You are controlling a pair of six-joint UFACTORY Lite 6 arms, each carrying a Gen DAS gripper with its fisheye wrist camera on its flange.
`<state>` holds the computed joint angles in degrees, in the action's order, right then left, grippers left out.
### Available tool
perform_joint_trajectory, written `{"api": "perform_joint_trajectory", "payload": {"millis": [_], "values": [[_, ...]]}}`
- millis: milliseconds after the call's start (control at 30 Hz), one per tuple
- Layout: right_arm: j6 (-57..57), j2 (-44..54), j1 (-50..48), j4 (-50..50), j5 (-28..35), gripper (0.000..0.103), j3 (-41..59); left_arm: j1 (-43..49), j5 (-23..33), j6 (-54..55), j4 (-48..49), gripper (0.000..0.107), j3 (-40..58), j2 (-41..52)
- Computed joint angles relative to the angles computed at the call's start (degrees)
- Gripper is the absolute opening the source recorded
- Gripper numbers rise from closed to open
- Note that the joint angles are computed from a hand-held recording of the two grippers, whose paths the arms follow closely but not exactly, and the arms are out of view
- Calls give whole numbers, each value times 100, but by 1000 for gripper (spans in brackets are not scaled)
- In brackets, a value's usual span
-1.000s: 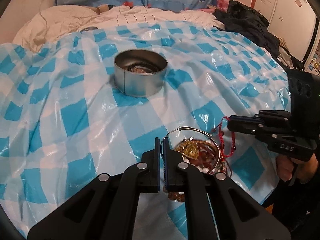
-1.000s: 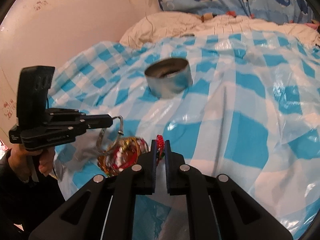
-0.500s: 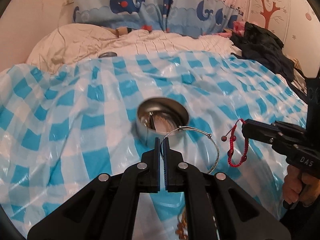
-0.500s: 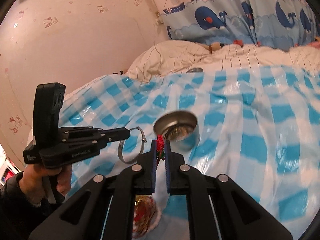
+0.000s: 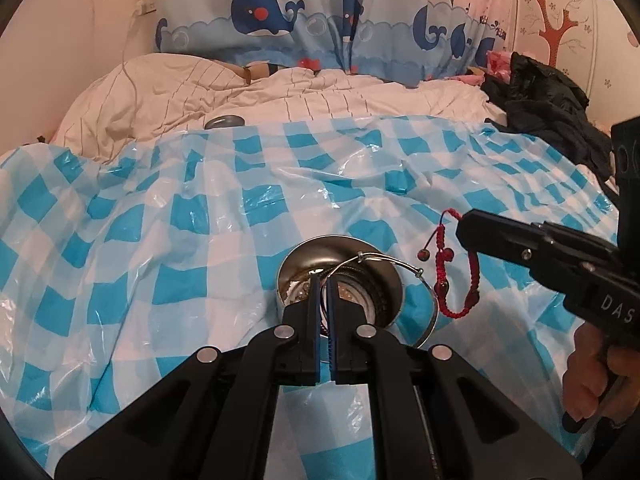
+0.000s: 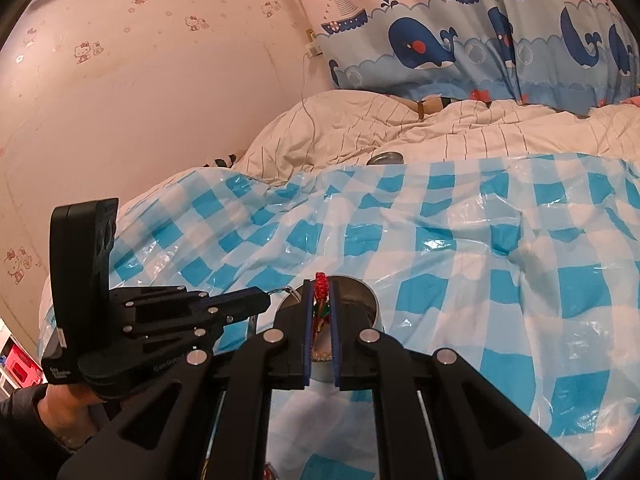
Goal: Organize jewelry
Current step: 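Lower both bracelets into the silver tin and open both tools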
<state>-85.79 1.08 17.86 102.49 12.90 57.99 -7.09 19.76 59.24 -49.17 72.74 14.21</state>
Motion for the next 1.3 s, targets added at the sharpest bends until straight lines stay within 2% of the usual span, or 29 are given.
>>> {"api": "perform_joint_trajectory", "payload": {"millis": [667, 733, 867, 933, 1100, 1233, 1300], "values": [[-139, 908, -26, 136, 179, 8, 650, -80, -102, -626, 340, 4, 780, 811], [19, 1083, -35, -25, 234, 8, 769, -116, -92, -851, 546, 4, 906, 954], [996, 1470, -55, -1004, 323, 9, 1060, -102, -84, -1294, 857, 6, 1095, 1162], [1350, 1583, -114, -1296, 390, 21, 1107, -87, -70, -1314, 898, 6, 1087, 1151], [1160, 1268, -107, -1157, 421, 22, 799, -131, -218, -1402, 1136, 7, 890, 948], [1470, 720, 13, -1520, 382, 22, 279, -143, -400, -1290, 1277, 9, 366, 502], [1715, 416, 92, -1711, 394, 23, -44, -147, -525, -1363, 1493, 14, 11, 218]]}}
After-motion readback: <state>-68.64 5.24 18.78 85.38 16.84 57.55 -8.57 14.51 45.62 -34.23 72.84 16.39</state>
